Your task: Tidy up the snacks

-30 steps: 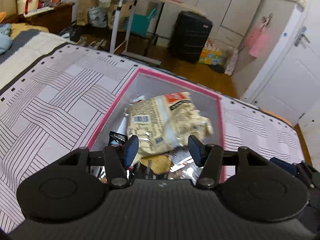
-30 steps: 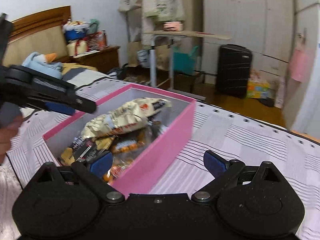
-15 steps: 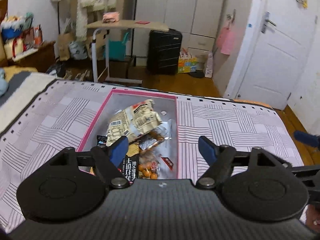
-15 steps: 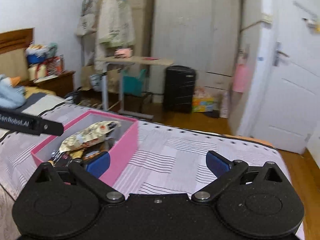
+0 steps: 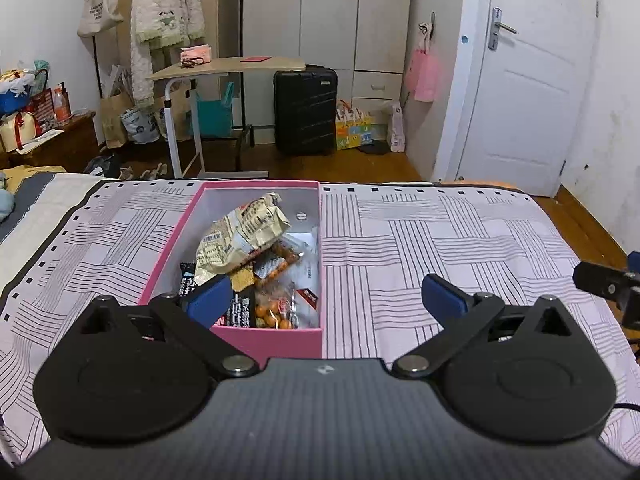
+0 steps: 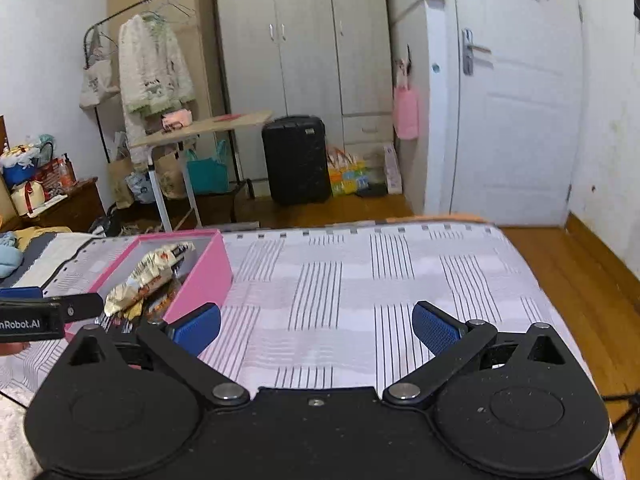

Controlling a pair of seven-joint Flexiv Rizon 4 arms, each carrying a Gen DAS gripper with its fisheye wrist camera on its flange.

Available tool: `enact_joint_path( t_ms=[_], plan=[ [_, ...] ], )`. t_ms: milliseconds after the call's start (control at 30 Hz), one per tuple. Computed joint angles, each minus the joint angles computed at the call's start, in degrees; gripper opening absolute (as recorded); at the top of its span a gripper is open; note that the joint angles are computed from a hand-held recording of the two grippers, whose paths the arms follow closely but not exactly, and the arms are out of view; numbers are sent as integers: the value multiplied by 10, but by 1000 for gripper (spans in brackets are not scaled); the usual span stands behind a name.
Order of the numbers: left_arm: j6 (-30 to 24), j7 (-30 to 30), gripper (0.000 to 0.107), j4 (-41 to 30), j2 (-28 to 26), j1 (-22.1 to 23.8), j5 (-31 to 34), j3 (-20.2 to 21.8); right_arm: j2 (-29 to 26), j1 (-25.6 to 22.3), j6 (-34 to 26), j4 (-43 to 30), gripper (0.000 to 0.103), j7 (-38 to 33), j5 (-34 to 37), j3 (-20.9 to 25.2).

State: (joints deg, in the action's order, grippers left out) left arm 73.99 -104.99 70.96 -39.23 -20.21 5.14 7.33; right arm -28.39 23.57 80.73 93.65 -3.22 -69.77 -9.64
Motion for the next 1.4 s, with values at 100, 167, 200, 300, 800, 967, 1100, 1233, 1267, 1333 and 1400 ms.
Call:
enact_joint_path(
  t_ms=[100, 167, 200, 300, 800, 967, 1100, 1233, 1267, 1333, 1400],
  plan=[
    [1, 9, 103, 7, 5, 3, -2, -8, 10, 2, -22, 16, 103, -20, 10, 10],
    [1, 5, 103, 11, 7, -4, 1, -3, 13, 1, -37, 21, 103, -39, 22, 20],
    [-2, 4, 103, 14, 9, -6, 3, 0, 15, 1, -40, 23, 103, -42, 23, 22],
    [-12, 1, 103, 12, 10, -11, 10, 5, 18, 4, -51, 26, 103, -54, 30, 28],
    [-53, -42, 103, -4, 10, -18, 58, 18, 22, 12, -98, 27, 103, -84, 57, 44],
    [-54, -45, 103, -1, 12, -15, 62, 14, 22, 13, -103, 25, 103, -88, 67, 47],
    [-55, -39, 103, 2, 14, -8, 56, 4, 21, 12, -106, 23, 103, -100, 77, 49],
    [-51, -42, 103, 3, 14, -11, 59, 7, 17, 13, -108, 20, 103, -112, 89, 50],
    [-49, -43, 103, 3, 14, -12, 61, 9, 16, 13, -109, 18, 103, -116, 93, 50],
    [-50, -47, 103, 1, 13, -15, 65, 14, 15, 14, -111, 16, 103, -124, 100, 51],
    [-51, -46, 103, 0, 13, -14, 64, 12, 14, 16, -110, 17, 103, -127, 103, 49]
  ],
)
